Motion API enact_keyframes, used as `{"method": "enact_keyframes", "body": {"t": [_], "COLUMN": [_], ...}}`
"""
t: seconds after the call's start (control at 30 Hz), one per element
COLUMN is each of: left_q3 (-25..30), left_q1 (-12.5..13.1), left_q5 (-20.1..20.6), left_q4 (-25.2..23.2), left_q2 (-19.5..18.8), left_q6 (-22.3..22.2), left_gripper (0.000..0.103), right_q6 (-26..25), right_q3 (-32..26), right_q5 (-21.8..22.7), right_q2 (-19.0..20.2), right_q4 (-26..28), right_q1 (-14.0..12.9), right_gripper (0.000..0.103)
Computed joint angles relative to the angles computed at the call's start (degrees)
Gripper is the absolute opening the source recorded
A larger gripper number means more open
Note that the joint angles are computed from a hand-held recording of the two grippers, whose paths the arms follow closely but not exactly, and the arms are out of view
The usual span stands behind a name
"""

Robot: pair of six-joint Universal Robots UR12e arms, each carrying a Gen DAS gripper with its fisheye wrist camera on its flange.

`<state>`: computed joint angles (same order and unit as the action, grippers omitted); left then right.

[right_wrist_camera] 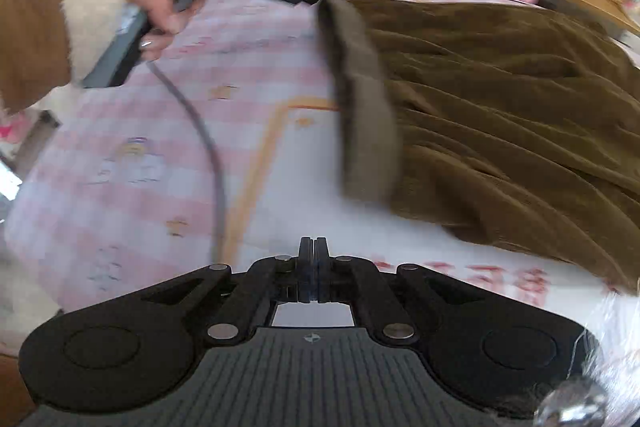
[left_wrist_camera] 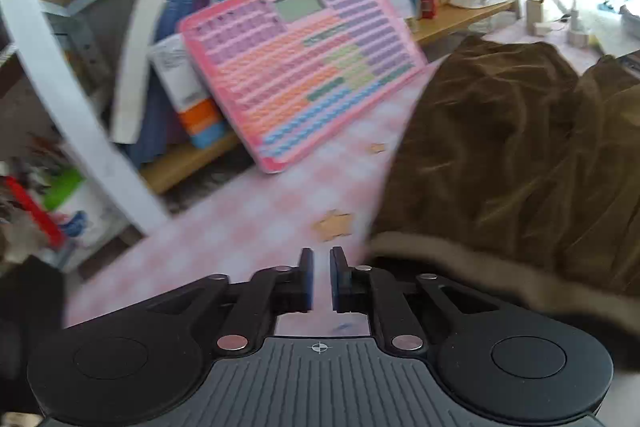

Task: Fold clothes
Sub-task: 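Lift the garment by the waistband with both grippers and shake it out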

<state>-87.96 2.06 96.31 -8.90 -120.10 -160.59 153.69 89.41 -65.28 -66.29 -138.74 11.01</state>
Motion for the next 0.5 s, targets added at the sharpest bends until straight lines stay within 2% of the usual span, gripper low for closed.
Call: {"method": "enact_keyframes", "body": {"t": [0.07,0.17,0.23,0.37,0.4,0.43,0.47,0.5], "left_q3": [-0.97,-3.74,-6.95,-10.79,-11.08,-11.65,-11.65,-12.23], "left_q1": [0.81,1.76,3.22,4.37,4.42,4.58,4.38,4.48], "left_q5": [0.51,0.33,-6.15,-17.26,-19.46,-22.63,-23.58,-25.33], "left_q4": [0.67,2.43,4.82,9.81,7.96,3.72,1.87,2.33], "left_q2": [0.46,2.23,4.26,4.96,5.39,6.28,6.5,6.39], "left_q6": [-0.79,-8.6,-19.49,-41.49,-45.23,-50.91,-54.19,-56.47], "left_gripper": [0.016,0.016,0.016,0.026,0.032,0.035,0.038,0.038], "right_q6": [-0.32,2.6,6.07,14.61,16.34,17.74,19.01,20.07], "right_q3": [-0.38,-0.99,-2.0,-1.3,-0.88,-0.43,0.01,0.46], "right_q5": [0.78,0.68,0.1,-2.38,-3.3,-4.08,-4.78,-5.42], "right_q2": [-0.04,0.19,1.09,1.49,1.34,1.12,0.88,0.67], "right_q4": [-0.57,-1.95,-3.34,-7.73,-8.56,-9.22,-9.82,-10.35], "right_q1": [0.02,-0.35,-0.85,-1.8,-2.05,-2.27,-2.47,-2.65], "right_gripper": [0.0,0.0,0.001,0.001,0.001,0.001,0.001,0.001]}}
